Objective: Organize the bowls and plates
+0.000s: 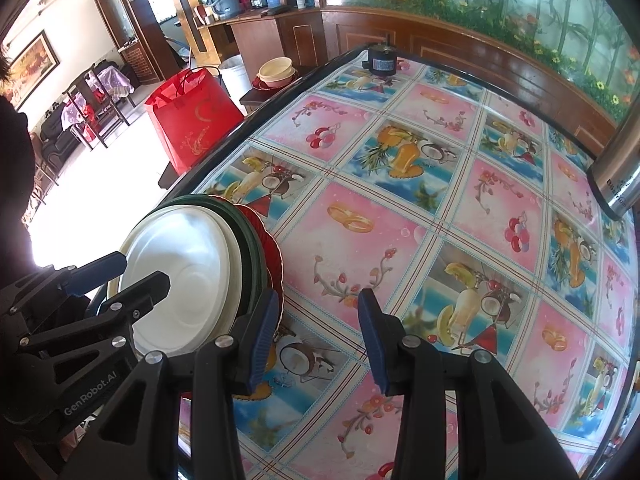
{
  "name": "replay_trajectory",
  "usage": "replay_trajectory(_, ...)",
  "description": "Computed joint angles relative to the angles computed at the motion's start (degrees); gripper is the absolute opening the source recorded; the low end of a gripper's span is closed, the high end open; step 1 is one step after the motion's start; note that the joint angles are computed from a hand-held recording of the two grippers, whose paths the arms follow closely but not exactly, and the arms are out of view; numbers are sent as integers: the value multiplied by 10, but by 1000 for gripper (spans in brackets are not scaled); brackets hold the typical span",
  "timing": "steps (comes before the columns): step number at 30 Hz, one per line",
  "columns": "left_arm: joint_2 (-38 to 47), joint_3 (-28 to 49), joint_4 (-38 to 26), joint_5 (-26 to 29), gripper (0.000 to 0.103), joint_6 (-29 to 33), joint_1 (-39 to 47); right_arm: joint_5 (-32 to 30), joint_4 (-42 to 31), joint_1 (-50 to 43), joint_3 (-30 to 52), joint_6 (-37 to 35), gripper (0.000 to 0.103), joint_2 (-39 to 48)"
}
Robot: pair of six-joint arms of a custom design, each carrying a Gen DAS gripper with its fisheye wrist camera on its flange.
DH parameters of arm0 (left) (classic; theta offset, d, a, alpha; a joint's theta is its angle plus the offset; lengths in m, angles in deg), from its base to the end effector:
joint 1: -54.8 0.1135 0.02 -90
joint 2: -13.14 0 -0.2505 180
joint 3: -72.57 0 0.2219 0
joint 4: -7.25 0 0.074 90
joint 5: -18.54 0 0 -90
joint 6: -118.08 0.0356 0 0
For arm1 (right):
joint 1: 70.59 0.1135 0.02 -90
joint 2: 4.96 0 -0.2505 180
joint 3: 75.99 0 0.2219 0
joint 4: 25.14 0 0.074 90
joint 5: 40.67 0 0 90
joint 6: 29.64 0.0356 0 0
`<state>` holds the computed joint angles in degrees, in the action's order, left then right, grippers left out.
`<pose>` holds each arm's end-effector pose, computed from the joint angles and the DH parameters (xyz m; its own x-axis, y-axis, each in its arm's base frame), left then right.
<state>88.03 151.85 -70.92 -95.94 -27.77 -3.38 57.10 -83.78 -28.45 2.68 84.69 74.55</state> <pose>0.1210 -0.1670 0.2702 -0.8737 -0.0205 -0.4861 -0.0191 0.9998 -0.0078 0.1899 0.1653 0.2624 -0.8350 -0.2050 -0.5107 -0.2962 0.9495 0.1031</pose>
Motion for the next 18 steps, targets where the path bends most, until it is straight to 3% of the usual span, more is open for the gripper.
replay_trajectory(18,-13,3,-3,-4,49,-7,-3,7,1,4,2,-3,42,4)
